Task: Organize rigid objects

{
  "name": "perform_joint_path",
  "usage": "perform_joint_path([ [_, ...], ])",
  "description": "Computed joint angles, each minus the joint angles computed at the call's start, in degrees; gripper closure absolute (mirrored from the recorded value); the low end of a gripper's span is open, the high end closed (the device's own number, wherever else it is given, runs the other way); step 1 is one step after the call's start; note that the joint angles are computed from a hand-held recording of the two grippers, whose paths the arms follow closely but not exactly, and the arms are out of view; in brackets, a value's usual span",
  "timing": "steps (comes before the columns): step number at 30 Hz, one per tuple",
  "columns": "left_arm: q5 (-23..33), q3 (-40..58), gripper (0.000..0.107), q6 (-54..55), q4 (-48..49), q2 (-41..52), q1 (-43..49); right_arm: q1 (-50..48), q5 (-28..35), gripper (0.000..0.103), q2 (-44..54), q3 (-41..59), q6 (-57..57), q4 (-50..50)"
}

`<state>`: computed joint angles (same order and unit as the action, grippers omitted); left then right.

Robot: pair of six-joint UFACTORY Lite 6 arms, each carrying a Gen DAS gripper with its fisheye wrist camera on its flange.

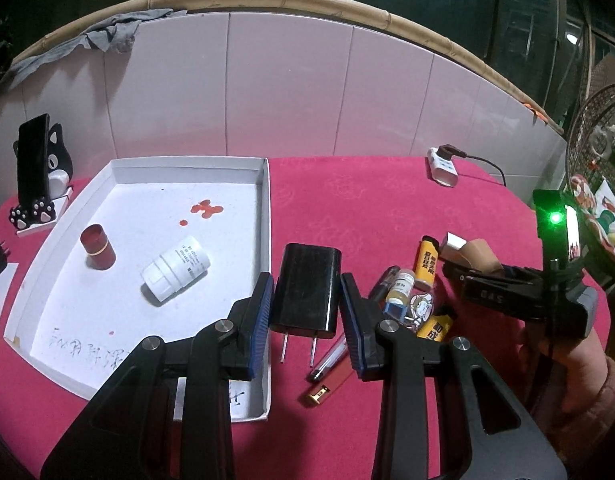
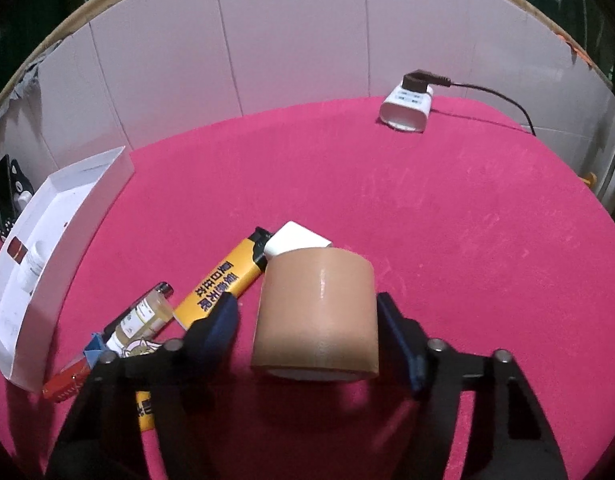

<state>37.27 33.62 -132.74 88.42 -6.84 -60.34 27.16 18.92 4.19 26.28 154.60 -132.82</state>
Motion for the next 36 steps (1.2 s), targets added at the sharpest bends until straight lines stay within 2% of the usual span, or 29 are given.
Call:
perform_joint_path([
  [1, -0.04, 0.05, 0.075, 0.04, -0.05, 0.03, 0.03, 0.01, 0.10, 0.051, -0.16, -0.10, 0.40, -0.46],
  [8, -0.38, -0.66, 0.075, 0.43, -0.51, -1.01, 0.39, 0.71, 0.91, 0.051, -3.94, -2.45, 0.63, -0.40],
  [12, 0.75, -1.04, 0.075, 1.10, -1.25, -2.17, 0.16, 4.40, 1.77, 0.051, -13.74, -6.08, -6.71, 8.96],
  [15, 1.66, -1.54, 0.074, 1.44, -1.51, -3.35, -0.03, 9.31, 3.07, 0.051, -21.65, -7.52, -17.69, 21.12],
  [20, 3.27, -2.34, 0.075, 3.07, -2.98, -5.55, -0.81, 19.03, 7.58, 0.051, -29.19, -6.52, -31.46, 36.50],
  [26, 5.92, -4.48, 0.074, 5.44, -5.45, -10.29, -1.79, 26.24, 11.35, 0.051, -30.77, -3.25, -37.84, 42.80],
  [36, 10.69, -10.25, 0.074, 9.53, -10.08, -21.65, -2.02, 34.96, 15.99, 0.051, -25.29, 2.86, -39.71, 45.54],
])
